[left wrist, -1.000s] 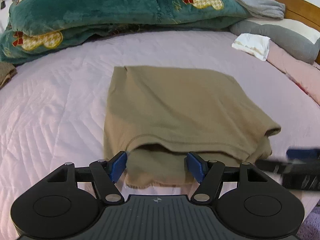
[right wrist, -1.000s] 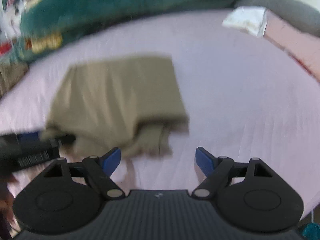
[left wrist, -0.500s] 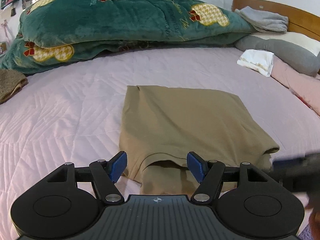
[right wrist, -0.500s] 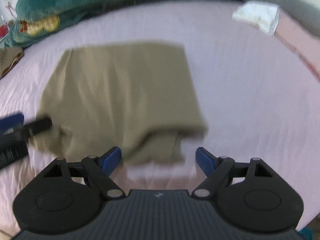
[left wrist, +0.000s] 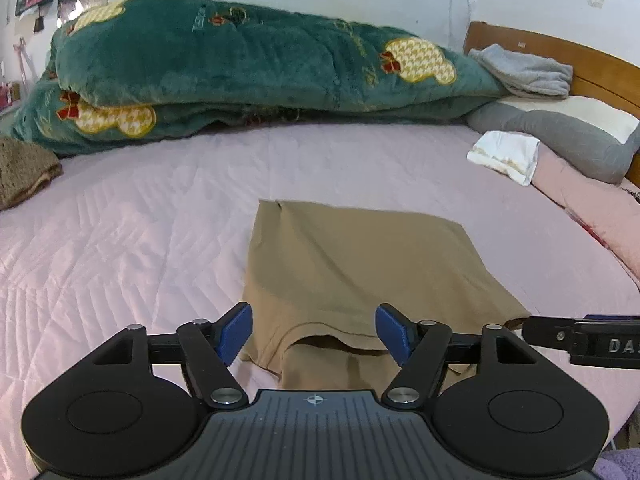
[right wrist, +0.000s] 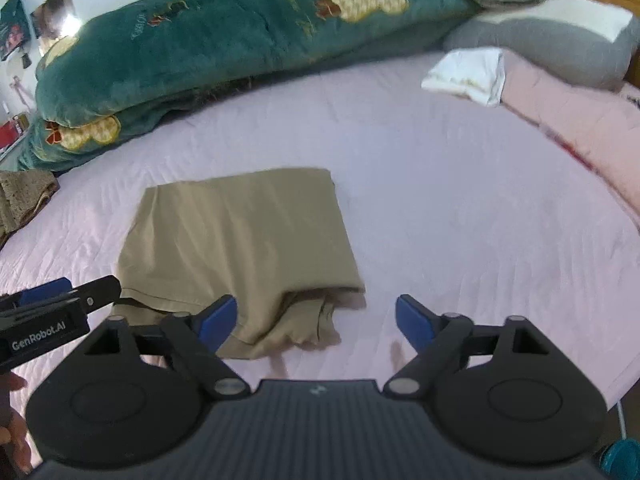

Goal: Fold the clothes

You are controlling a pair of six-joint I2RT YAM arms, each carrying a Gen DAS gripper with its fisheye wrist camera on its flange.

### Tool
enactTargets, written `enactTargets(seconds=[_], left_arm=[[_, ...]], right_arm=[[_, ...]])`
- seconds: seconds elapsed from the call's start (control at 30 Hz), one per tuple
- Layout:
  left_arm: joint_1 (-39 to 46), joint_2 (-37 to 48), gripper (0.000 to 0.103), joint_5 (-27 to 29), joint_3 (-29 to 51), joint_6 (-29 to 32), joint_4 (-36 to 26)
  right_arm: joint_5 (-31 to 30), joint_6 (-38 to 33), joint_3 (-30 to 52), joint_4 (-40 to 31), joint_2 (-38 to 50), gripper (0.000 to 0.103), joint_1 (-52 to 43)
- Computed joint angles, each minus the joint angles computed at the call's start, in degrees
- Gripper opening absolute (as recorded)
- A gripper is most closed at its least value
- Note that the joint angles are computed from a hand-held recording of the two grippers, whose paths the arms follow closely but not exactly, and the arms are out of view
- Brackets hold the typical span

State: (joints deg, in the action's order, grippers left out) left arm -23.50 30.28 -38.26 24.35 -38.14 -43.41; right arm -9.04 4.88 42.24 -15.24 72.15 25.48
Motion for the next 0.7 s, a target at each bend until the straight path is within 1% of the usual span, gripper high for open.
enactTargets(seconds=[0.07, 0.13, 0.23, 0.3, 0.33, 0.37, 0.47, 0.6, 0.7], left_arm=[[3.53, -0.56, 0.076, 2.77, -0.14, 0.38, -0.12], [7.53, -1.56, 0.076, 6.18, -0.29, 0.25, -0.41], [11.63, -1.23, 0.077, 10.47, -1.32, 1.45, 0.79], [13.25, 1.29, 0.077, 12.17, -1.90, 2.31, 2.58], [14.59, 2.36, 0.077, 13.86, -2.23, 2.68, 3.83], [15.94, 3.47, 0.077, 15.62, -2.53, 2.97, 5.11], [17.34, 8.63, 0.077, 18.13, -2.86, 2.84, 9.21], [17.79, 16.45, 0.077, 19.11, -3.27, 2.71, 15.08], [20.17, 20.80, 0.080, 21.17, -3.05, 2.47, 18.47]], right_arm=[[0.38, 0.24, 0.23, 1.33, 2.09, 0.090, 0.31], [-2.50, 1.00, 1.49, 1.89, 4.89, 0.090, -1.27], [-4.40, 1.46, 7.85, 1.41, 12.42, 0.090, -2.17], [-4.11, 0.64, 13.61, 0.82, 18.23, 0.090, -1.89], [-4.02, 0.01, 16.88, 0.19, 21.15, 0.090, -1.68], [-4.36, -0.58, 19.62, -0.18, 23.60, 0.090, -1.60], [-6.31, -1.36, 29.49, -2.67, 32.05, 0.090, -1.79], [-8.17, -0.29, 41.85, -6.64, 42.77, 0.090, -2.03], [-8.27, -0.90, 49.37, -10.27, 49.80, 0.091, -1.05]])
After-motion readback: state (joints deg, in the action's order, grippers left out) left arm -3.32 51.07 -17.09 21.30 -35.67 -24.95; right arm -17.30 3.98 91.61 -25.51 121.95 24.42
